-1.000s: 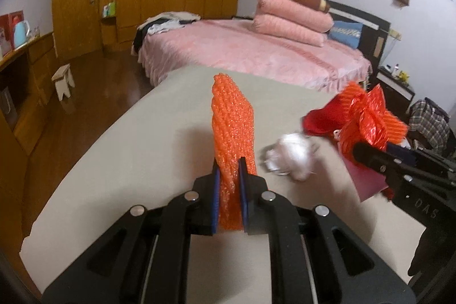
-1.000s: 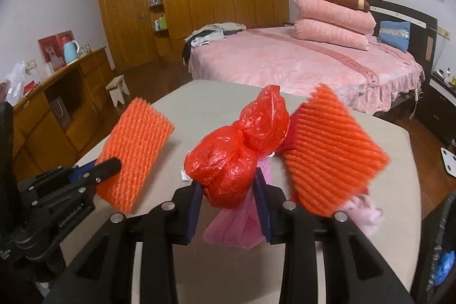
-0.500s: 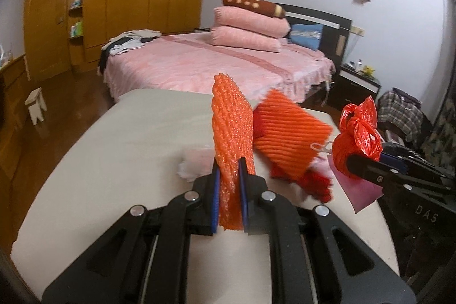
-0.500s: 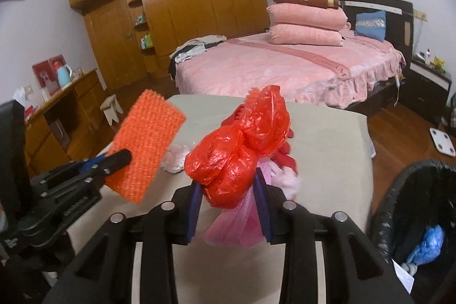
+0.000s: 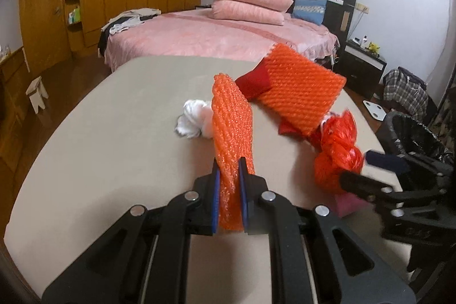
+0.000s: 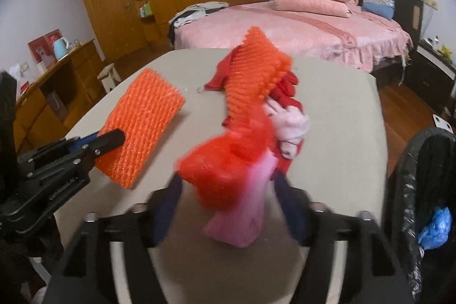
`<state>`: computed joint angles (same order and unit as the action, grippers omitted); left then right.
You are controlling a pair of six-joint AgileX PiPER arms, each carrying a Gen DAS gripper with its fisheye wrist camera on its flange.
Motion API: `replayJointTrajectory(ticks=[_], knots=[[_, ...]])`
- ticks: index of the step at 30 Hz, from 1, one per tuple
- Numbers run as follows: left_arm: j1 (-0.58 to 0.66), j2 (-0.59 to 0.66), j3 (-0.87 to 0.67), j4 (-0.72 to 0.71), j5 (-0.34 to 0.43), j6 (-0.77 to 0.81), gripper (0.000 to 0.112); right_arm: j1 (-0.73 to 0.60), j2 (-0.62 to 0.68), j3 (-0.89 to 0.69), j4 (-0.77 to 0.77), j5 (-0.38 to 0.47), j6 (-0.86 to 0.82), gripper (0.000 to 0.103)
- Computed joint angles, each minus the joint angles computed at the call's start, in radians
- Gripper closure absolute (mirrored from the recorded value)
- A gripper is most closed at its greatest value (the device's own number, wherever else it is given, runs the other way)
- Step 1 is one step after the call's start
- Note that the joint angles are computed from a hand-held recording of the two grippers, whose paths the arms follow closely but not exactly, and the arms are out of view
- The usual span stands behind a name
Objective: Collect trash
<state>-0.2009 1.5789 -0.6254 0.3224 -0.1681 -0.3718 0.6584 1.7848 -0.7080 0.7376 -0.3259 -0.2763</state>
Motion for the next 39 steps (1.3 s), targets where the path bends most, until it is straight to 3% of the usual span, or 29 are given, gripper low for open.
replayJointTrajectory(ticks=[3, 9, 12, 16, 19, 23, 32, 39], knots=[[-0.006, -0.003, 0.010, -0.014, -0.005, 0.013, 0.101, 0.014, -0.023, 0.030, 0.085, -0.025, -0.063, 0.024], [-0.026, 0.006, 0.015, -0.012, -0.014, 0.003, 0.101, 0.033, -0.012, 0.058, 0.150, -0.051, -0.099, 0.024], [-0.019, 0.006, 0.015, 0.016, -0.015, -0.023, 0.101, 0.023, 0.024, 0.037, 0.118, -0.033, -0.072, 0.033], [-0.019, 0.017, 0.007, 0.022, -0.010, -0.035, 0.101, -0.002, 0.081, -0.016, 0.111, 0.036, -0.090, 0.065], [-0.018, 0.018, 0.003, 0.030, -0.007, -0.038, 0.101, -0.012, 0.077, -0.013, 0.063, 0.040, -0.047, 0.077], [-0.025, -0.007, 0.014, -0.010, -0.009, -0.009, 0.101, 0.006, 0.039, 0.041, 0.016, -0.029, 0.031, 0.078], [-0.099, -0.125, -0.001, -0.093, 0.021, 0.042, 0.101, 0.015, -0.179, 0.108, 0.176, -0.081, -0.121, 0.078], [-0.226, -0.147, -0.069, -0.337, 0.053, 0.260, 0.101, -0.019, -0.336, 0.167, 0.280, -0.108, -0.214, 0.078]])
